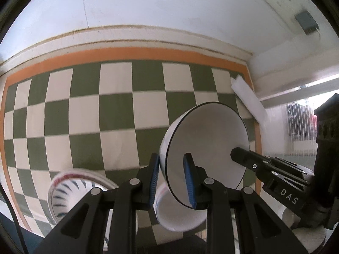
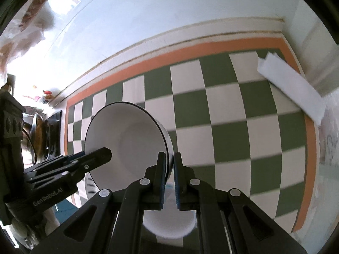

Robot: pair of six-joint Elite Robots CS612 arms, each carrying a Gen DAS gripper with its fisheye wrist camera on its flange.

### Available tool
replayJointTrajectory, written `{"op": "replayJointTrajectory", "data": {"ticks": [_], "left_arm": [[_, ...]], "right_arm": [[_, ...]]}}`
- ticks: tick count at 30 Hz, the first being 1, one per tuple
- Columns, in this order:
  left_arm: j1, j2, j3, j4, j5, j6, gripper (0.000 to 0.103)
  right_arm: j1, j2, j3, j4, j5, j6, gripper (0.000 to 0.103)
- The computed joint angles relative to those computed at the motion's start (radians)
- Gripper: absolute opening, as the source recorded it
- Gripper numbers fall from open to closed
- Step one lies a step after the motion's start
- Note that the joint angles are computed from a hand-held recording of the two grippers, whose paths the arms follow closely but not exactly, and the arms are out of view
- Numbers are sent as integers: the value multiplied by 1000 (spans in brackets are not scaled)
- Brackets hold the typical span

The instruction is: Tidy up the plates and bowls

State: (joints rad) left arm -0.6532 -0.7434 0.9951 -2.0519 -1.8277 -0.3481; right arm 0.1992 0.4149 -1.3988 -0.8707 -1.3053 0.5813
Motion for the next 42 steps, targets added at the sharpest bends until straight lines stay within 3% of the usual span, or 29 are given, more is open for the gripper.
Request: {"op": "replayJointTrajectory", "data": {"ticks": [10, 23, 42], "left_arm": [[-22, -73, 145, -17, 2, 39, 21], [-41, -61, 164, 49, -5, 76, 21], [-58, -55, 167, 75, 67, 96, 21]], "right_arm": [[22, 63, -132, 101, 30, 58, 9], [22, 113, -199, 181, 60, 71, 9], [17, 118, -172, 214, 84, 36, 9]]}}
